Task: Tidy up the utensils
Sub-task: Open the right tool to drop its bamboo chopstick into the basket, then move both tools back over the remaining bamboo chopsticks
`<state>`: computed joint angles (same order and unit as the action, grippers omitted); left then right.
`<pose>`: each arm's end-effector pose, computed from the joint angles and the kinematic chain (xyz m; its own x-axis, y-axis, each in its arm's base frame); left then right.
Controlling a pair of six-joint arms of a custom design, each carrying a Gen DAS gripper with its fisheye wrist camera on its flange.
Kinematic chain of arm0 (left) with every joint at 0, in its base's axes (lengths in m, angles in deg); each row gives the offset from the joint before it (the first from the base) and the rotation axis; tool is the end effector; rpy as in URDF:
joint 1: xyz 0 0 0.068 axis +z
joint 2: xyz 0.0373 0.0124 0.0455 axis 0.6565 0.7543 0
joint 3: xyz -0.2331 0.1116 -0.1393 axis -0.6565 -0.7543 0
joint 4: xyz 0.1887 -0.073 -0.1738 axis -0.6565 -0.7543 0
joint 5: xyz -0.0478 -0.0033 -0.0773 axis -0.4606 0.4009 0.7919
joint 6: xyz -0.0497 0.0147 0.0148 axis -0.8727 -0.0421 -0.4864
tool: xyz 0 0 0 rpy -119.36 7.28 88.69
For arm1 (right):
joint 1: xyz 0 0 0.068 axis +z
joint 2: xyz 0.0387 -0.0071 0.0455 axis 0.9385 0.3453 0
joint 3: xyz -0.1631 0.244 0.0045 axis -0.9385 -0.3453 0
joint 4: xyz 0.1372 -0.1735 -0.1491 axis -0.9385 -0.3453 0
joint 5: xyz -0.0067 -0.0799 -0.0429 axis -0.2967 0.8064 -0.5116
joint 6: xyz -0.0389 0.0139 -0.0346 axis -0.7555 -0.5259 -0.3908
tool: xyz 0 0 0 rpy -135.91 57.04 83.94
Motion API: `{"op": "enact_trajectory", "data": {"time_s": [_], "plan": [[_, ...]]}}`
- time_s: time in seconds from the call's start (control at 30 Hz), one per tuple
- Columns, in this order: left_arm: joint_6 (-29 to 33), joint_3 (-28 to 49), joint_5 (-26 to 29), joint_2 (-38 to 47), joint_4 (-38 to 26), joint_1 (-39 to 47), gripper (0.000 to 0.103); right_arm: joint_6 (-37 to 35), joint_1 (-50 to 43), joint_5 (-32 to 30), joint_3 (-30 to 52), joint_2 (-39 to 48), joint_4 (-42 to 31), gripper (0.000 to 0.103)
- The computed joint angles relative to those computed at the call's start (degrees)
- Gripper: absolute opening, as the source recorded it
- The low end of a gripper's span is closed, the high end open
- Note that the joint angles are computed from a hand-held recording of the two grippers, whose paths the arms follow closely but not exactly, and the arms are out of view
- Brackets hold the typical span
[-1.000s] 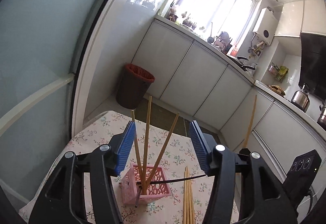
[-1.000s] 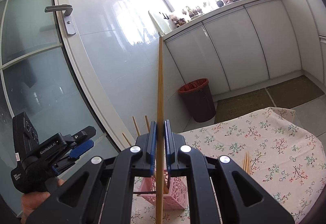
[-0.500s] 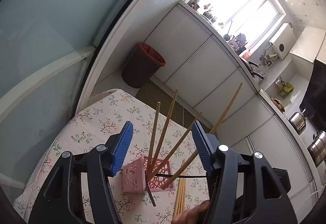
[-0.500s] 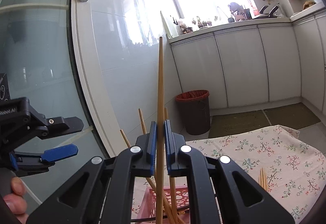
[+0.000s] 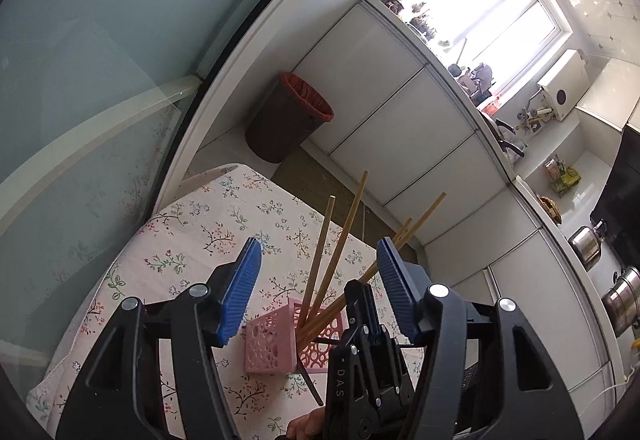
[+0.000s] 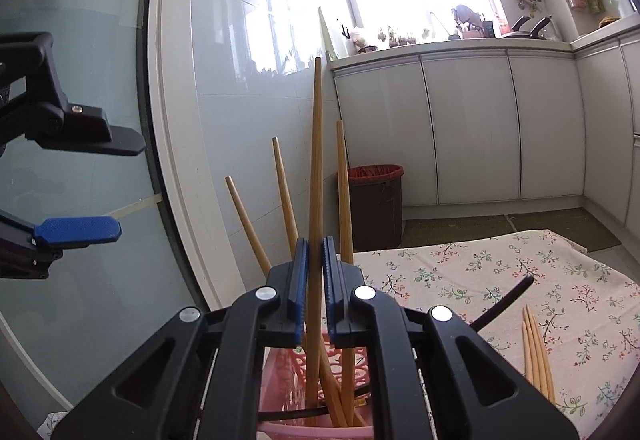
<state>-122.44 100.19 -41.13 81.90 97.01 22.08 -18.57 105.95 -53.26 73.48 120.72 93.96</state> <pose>0.1707 -0.0562 0.1854 -0.4830 -0.6315 -0.6066 -0.1507 0.7424 -0.6528 0.2534 0.1777 0.0773 -0.2741 0.0824 -0.9582 -0.3961 0.8982 0.1905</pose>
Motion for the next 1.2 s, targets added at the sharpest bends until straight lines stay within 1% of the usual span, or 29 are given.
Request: {"op": "enact_trajectory", "data": {"time_s": [0.07, 0.13, 0.17, 0.2, 0.27, 0.37, 0.4, 0.43, 0.53, 0.57, 0.6, 0.63, 0.67, 0.73, 0.77, 0.83, 0.87, 0.93, 1.0, 1.07, 1.17, 1.2], "plan": [[0.32, 0.11, 0.17, 0.10, 0.06, 0.11, 0.058, -0.27, 0.20, -0.75, -0.24, -1.34, -2.79, 0.008], [0.46, 0.10, 0.48, 0.38, 0.30, 0.21, 0.058, 0.65, -0.31, -2.81, -0.63, -4.13, -8.20, 0.009], [0.47, 0.20, 0.69, 0.59, 0.33, 0.12, 0.058, 1.06, -0.49, -3.03, -1.20, -5.32, -9.69, 0.010], [0.61, 0.23, 1.06, 0.78, 0.35, 0.14, 0.058, 1.44, -0.57, -3.08, -1.86, -6.22, -10.37, 0.017], [0.88, 0.36, 0.77, 0.61, -0.09, -0.69, 0.058, 2.72, -1.55, -3.80, -3.99, -8.87, -10.58, 0.020], [1.50, 1.34, -0.66, -0.21, -1.99, -2.27, 0.059, 4.34, -4.60, -6.70, -6.92, -16.76, -14.98, 0.025], [1.70, 1.71, -1.43, -0.45, -2.72, -3.07, 0.059, 4.82, -6.08, -7.93, -7.54, -20.15, -17.48, 0.028], [1.79, 2.27, -2.34, -0.33, -3.32, -4.09, 0.059, 5.06, -7.74, -8.96, -8.08, -24.55, -21.20, 0.028], [1.93, 4.19, -4.21, 0.32, -5.81, -7.71, 0.059, 4.82, -13.94, -13.22, -7.85, -38.57, -35.88, 0.028], [2.14, 4.94, -5.30, 0.68, -6.37, -9.59, 0.059, 4.76, -16.82, -15.71, -7.41, -42.98, -41.19, 0.029], [2.33, 5.59, -6.90, 1.21, -6.61, -11.91, 0.059, 4.74, -20.04, -18.81, -6.44, -46.57, -46.42, 0.032], [2.64, 6.44, -8.88, 1.96, -6.83, -14.64, 0.059, 4.46, -23.54, -22.04, -5.33, -49.74, -51.88, 0.036], [3.15, 7.35, -10.81, 2.94, -7.00, -17.41, 0.059, 3.98, -26.51, -24.49, -4.27, -52.06, -56.58, 0.042], [4.34, 9.56, -14.16, 5.93, -7.26, -23.10, 0.059, 3.04, -33.14, -30.05, -3.37, -54.82, -63.04, 0.042], [5.08, 10.84, -15.20, 7.92, -7.28, -25.81, 0.059, 2.68, -36.65, -32.97, -3.66, -55.17, -64.47, 0.042], [5.98, 13.08, -16.39, 12.86, -6.51, -30.71, 0.059, 1.70, -43.00, -38.07, -3.88, -52.31, -65.27, 0.042], [6.21, 14.39, -16.18, 15.73, -6.19, -32.61, 0.059, 0.99, -45.01, -38.90, -3.45, -49.40, -65.76, 0.042], [5.67, 17.06, -15.03, 21.90, -6.19, -35.54, 0.059, -0.59, -49.06, -40.66, -0.29, -42.09, -69.72, 0.042], [4.74, 19.29, -12.52, 28.37, -5.56, -36.89, 0.059, -1.40, -53.07, -43.47, 2.94, -35.78, -73.15, 0.042], [3.94, 21.52, -10.98, 34.59, -5.42, -37.55, 0.059, -3.20, -55.28, -44.04, 5.24, -32.63, -76.73, 0.042], [2.57, 23.87, -7.46, 42.99, -4.04, -36.83, 0.059, -7.42, -57.51, -44.86, 6.49, -31.32, -79.73, 0.042], [2.32, 24.72, -6.24, 45.68, -3.55, -36.36, 0.058, -8.39, -57.75, -44.65, 6.86, -31.20, -80.58, 0.042]]}}
